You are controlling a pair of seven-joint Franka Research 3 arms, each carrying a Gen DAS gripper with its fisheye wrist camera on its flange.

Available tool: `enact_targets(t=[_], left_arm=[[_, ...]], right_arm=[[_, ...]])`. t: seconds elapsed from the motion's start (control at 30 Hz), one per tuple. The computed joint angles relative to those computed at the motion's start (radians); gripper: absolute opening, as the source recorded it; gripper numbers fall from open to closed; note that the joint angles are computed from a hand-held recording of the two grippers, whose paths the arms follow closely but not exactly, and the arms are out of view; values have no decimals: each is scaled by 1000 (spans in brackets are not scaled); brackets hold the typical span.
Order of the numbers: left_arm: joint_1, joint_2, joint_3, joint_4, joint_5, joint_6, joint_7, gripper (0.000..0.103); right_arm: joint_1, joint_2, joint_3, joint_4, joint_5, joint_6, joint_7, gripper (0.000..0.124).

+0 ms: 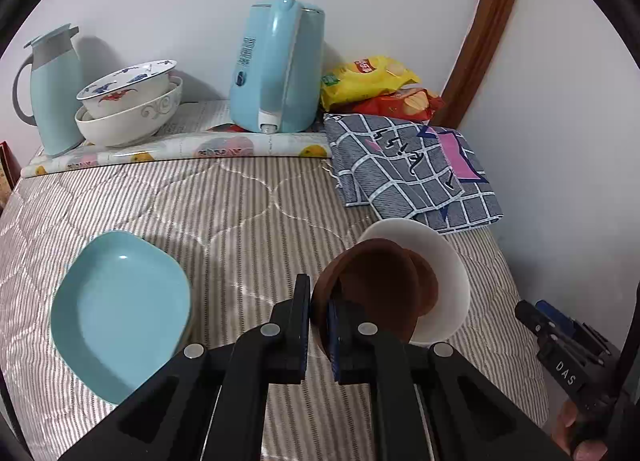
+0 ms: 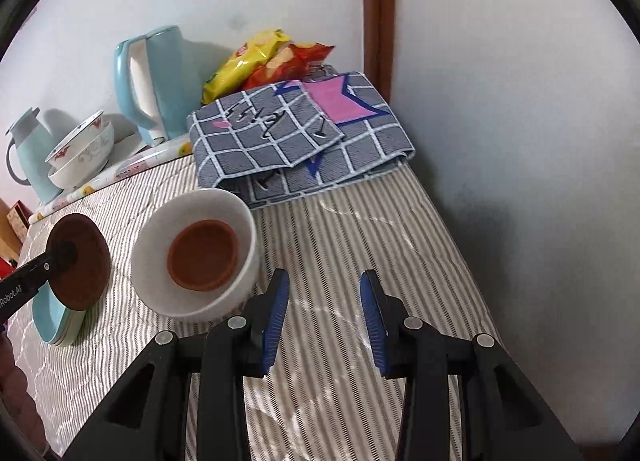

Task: Organize plates and bowls
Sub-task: 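Lower the left-held clay bowl into the white bowl and open the left gripper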

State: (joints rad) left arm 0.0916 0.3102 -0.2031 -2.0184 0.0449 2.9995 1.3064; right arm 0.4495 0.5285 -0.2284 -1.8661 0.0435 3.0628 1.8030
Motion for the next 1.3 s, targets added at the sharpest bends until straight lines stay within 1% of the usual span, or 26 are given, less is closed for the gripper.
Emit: enact_targets(t=[0.07, 0.17, 0.23, 0.4, 0.73, 0.83, 0.97, 1.17, 1.3], left_arm=[[-7, 5, -1, 8, 3, -2, -5, 8], [-2, 14, -18, 21, -9, -4, 5, 8], [7, 24, -35, 33, -26, -10, 16, 8], [4, 51, -48, 62, -41, -20, 27, 8], [-28, 125, -38, 143, -19, -52, 12, 8], [-36, 149, -34, 172, -15, -70, 2, 8], [-34, 178, -44, 211, -18, -90, 7, 8], [-49, 209, -40, 253, -11, -117, 4, 8], [-48, 223, -44, 272, -13, -131, 13, 8]], right_arm=[[-9, -3, 3, -12, 3, 6, -6, 37], [-27, -7, 16, -25, 14, 12, -20, 37], [-30, -9, 15, -33, 22, 14, -21, 37], [-40, -12, 13, -50, 39, 23, -28, 37], [-60, 3, 21, -44, 64, 17, -46, 37], [-82, 7, 43, -40, 77, 21, -59, 37], [-86, 16, 44, -28, 83, 11, -65, 37], [-87, 23, 42, -17, 84, 1, -66, 37], [-112, 28, 68, -10, 95, -6, -79, 37]])
